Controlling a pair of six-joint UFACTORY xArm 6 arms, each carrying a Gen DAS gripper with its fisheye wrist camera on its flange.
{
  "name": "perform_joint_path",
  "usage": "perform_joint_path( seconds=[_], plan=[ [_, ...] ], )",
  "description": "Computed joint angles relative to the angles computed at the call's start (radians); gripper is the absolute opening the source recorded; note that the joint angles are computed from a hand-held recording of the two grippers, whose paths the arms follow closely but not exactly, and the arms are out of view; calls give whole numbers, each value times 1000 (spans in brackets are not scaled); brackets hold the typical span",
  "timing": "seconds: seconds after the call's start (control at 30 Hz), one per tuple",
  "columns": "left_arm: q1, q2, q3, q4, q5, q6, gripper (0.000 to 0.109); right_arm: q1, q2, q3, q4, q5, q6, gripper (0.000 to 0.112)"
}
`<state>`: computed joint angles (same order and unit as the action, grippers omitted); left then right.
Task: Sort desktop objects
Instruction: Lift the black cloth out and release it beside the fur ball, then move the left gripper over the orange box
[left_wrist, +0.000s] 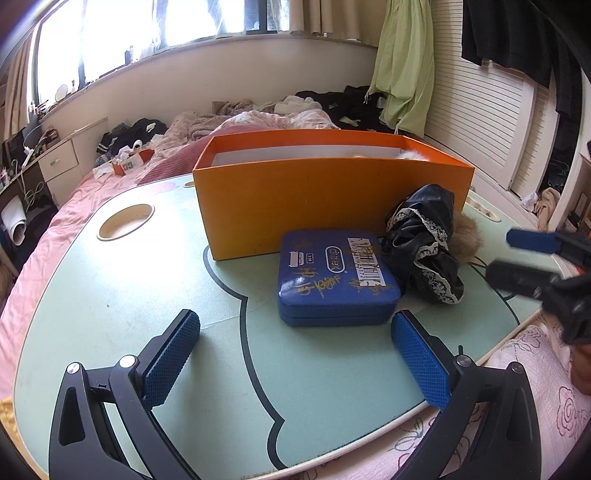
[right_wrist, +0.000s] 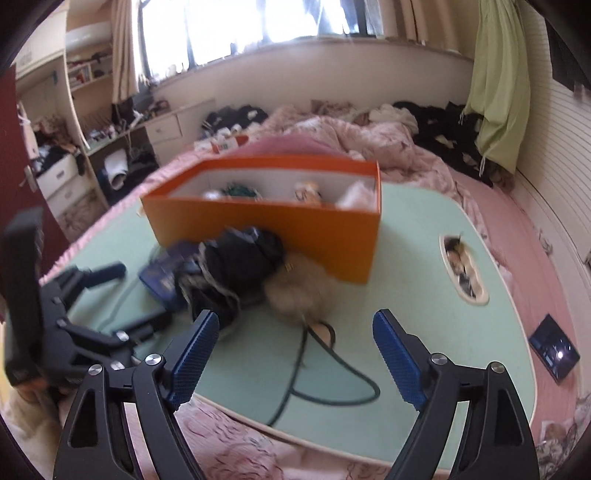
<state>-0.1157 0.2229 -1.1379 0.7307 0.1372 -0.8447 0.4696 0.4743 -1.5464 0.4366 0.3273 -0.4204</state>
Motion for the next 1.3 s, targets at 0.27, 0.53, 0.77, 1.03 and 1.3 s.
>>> perform_joint_path(
  seconds=[0.27,0.53,0.77,1.03,1.3],
  plan=[
    [1,-4,3,-6,1,7,103,2,52,-21,-154,-22,116,103],
    [2,-6,6,-5,0,7,103,2,54,-23,-148,-23,111,103],
    [2,-8,8,-3,-1,6,103,2,53,-21,-148,-24,110,103],
    [3,-10,11,-1,-2,6,103,3,50,-17,-149,-27,112,103],
    [4,-12,14,0,-4,5,103,3,50,-15,-147,-29,109,103]
  ],
)
